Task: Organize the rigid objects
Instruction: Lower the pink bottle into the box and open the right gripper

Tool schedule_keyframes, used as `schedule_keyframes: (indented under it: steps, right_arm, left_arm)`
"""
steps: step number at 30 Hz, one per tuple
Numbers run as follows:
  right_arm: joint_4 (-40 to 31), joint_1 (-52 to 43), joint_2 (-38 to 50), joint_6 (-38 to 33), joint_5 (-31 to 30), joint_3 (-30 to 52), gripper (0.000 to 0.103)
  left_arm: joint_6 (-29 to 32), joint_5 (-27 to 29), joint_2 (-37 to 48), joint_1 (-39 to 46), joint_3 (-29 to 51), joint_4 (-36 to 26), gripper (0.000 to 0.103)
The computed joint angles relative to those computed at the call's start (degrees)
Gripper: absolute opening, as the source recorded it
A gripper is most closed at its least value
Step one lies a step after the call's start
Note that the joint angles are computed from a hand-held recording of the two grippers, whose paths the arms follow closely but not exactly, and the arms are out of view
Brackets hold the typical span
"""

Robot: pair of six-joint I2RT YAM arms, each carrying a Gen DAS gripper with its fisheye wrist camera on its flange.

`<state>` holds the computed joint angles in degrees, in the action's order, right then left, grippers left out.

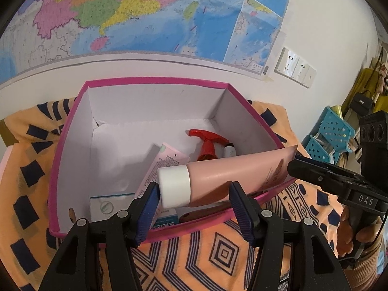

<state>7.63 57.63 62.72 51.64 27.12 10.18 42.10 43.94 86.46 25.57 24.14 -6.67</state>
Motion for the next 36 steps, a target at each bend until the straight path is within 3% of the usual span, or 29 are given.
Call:
schedule_keyframes:
  steps: [20, 36]
  right_arm:
    - [1.8, -2.34, 3.92, -1.03, -1.92, 0.9, 0.051]
    - [-1.47, -0.44, 9.58, 0.96, 3.12, 5.15, 0.056]
  left_arm:
    - [-2.39, -1.36, 2.01, -1.91, 0.86, 2.14, 0.06]
    - [-5.37, -2.93, 4.6, -3.66, 1.81, 4.85, 0.059]
